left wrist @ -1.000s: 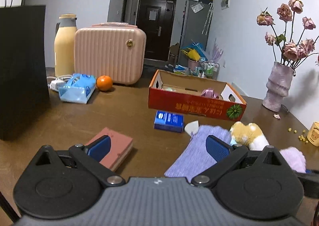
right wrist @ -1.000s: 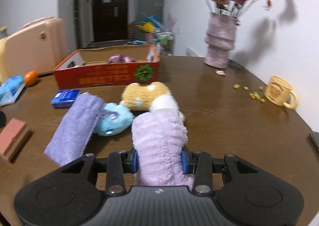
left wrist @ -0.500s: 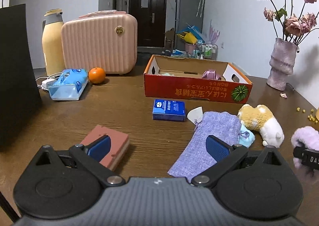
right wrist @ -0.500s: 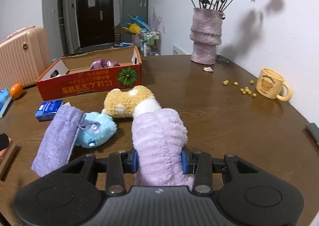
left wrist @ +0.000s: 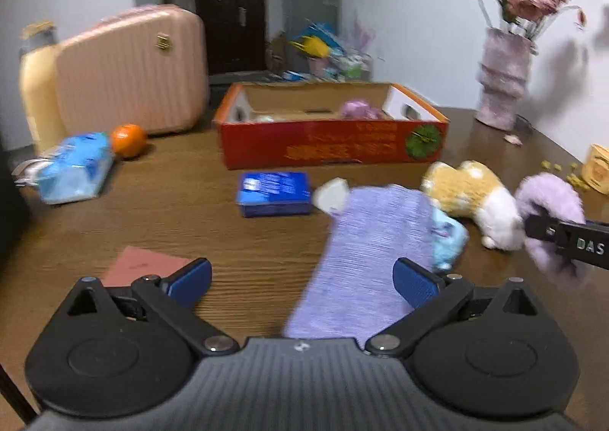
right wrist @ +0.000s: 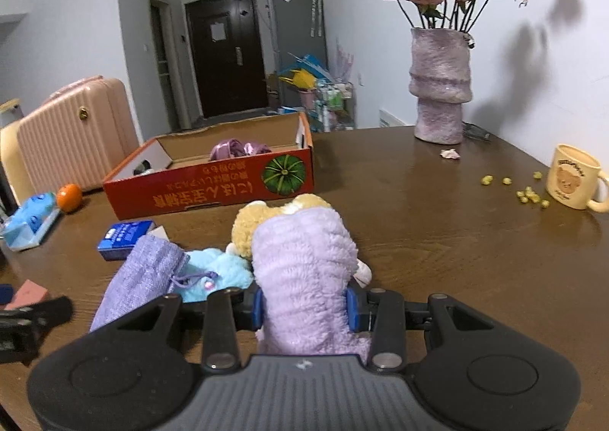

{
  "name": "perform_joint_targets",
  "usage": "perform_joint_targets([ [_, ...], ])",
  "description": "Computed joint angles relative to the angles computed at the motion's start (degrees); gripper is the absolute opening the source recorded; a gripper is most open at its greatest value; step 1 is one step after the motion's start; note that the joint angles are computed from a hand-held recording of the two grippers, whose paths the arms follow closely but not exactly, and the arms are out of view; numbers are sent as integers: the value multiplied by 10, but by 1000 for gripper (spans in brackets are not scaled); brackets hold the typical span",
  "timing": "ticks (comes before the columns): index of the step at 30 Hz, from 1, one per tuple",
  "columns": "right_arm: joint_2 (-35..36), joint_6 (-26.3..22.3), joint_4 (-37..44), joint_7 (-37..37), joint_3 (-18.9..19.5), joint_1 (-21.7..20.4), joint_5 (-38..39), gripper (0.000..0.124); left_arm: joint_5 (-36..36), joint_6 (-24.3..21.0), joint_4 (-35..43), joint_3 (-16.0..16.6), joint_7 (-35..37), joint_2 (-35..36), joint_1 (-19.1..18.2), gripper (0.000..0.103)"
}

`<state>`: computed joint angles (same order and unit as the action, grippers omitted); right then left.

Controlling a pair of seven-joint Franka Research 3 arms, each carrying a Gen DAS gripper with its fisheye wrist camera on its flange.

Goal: Organize soft objects
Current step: 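Grasp the lavender drawstring pouch with the left gripper while the right gripper holds the towel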

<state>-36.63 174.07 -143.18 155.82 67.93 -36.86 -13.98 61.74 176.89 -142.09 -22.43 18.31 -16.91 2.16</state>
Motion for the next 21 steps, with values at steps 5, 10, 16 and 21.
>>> perform_joint_targets([
  [5,-20,68,-33,-15,2,-9,7,38,-60,9,21,17,62,57,-39,103],
  [10,-33,130,-66,-46,-1,-11,37,38,18,-16,58,10,5,102,-45,103],
  [16,-19,200,-95,-86,2,-17,74,38,27,-40,80,45,6,139,-85,102],
  [21,1,243,-105,-116,17,-28,106,38,46,-18,77,79,-8,142,-105,83],
])
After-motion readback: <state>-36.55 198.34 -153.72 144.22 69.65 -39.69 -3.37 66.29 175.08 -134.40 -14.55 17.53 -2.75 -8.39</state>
